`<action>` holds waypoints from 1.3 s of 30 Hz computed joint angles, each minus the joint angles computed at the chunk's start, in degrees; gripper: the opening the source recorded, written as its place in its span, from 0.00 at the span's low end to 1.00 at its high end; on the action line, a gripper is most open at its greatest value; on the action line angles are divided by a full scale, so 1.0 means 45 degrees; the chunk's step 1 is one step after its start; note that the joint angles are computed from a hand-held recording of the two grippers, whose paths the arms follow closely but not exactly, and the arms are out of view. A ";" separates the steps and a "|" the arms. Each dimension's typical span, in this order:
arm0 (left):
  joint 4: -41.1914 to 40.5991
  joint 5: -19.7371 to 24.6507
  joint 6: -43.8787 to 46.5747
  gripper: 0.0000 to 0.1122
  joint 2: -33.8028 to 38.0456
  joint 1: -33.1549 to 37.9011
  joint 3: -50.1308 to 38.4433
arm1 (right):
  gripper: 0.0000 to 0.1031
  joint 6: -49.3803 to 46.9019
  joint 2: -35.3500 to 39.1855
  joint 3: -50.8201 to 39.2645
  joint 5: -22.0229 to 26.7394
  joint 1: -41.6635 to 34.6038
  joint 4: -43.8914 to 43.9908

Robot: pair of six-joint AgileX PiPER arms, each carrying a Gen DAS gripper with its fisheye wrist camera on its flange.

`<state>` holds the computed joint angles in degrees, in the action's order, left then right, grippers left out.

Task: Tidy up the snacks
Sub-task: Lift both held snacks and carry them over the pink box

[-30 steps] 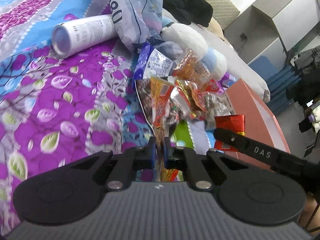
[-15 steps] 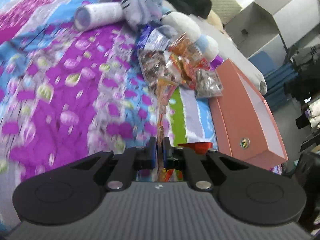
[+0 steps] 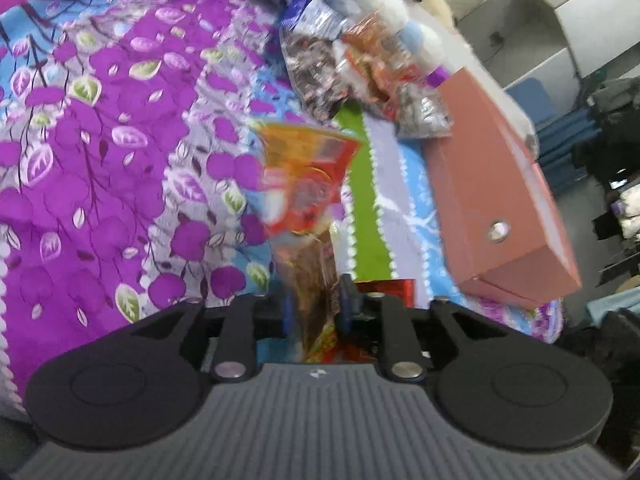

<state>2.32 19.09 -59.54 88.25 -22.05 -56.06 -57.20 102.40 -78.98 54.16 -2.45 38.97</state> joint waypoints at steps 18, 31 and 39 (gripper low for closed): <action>0.3660 0.1649 -0.2732 0.19 0.0769 -0.1020 -0.1439 | 0.33 0.0157 -0.0332 0.0090 -0.0527 -0.0315 -0.0215; 0.4101 0.4110 -0.1815 0.07 0.1406 -0.1868 -0.3962 | 0.25 0.0918 -0.0472 -0.0745 -0.0438 -0.0661 -0.0559; 0.3870 0.5166 -0.1376 0.06 0.1627 -0.1874 -0.5383 | 0.25 0.1310 -0.0467 -0.1676 -0.0038 -0.0907 -0.0429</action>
<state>19.74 42.34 -65.73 95.57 -30.48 -80.28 -51.30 100.29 -86.52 53.99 -6.53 37.04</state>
